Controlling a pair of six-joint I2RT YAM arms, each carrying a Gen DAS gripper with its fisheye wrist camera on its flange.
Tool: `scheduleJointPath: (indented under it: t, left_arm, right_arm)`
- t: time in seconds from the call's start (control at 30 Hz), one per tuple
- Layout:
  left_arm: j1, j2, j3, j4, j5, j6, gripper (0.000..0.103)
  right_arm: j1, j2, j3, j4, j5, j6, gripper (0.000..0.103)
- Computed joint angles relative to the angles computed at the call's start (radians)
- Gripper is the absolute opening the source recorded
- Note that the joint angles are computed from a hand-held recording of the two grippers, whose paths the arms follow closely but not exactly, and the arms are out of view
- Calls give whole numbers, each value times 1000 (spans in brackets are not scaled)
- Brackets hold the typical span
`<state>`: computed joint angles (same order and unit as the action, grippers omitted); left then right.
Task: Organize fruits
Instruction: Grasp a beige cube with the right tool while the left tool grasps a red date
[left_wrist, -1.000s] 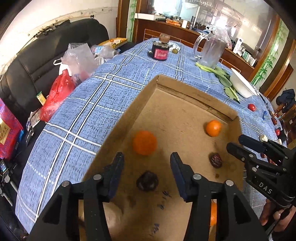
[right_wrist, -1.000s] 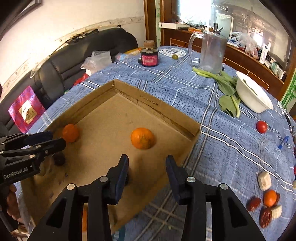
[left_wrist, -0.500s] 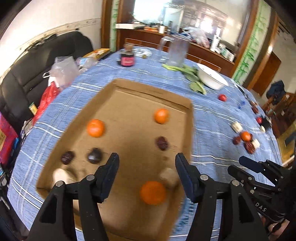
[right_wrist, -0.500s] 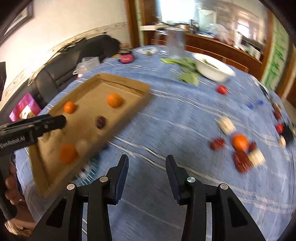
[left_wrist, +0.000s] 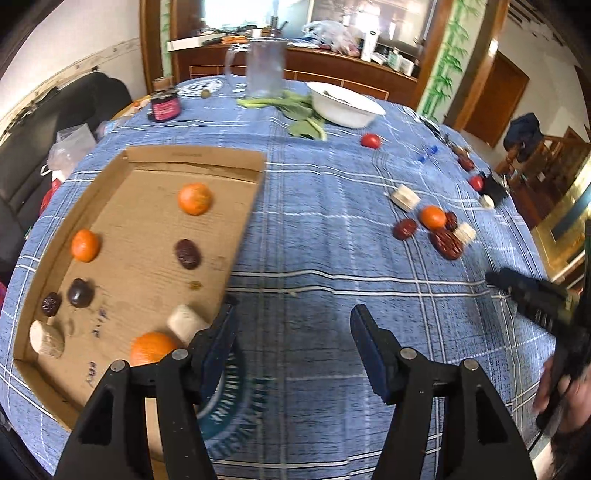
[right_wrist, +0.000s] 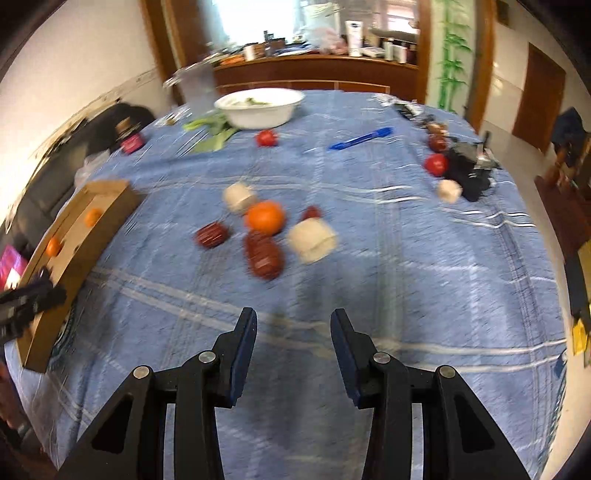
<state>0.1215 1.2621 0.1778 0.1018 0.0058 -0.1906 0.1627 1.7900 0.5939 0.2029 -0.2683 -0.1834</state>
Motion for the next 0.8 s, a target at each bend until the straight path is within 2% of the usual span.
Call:
scheduleJointPath:
  t: [0.1,0.23,0.5,0.53,0.57,0.67,0.8]
  left_arm:
    - [-79,45,18,14,-42,-44,63]
    - [-144,113,55,30,-86,-73,64]
    - [-239,280,185,40,-144,-92,65]
    - [-243,298,200,41,-145,-87,66]
    - [-253,327,226,44,-147,-81,66]
    - [-268,410,291,77,-130,-54,66]
    - [-283,530,389,118,-121,-28,66]
  right_arm:
    - [-54,55,87,-25,-29,-25,44]
    - [-44,154,216,-86,-35,-61,45]
    - [4,288,345,-141,-63,-186,44]
    - [7,297,350,-139,-62,-193,44]
    - [12,306,354,-133,-52,-200,37]
    - [10,293,322,-82,-47,-200,37]
    - [-35,250,288,-81,-99,-181,37]
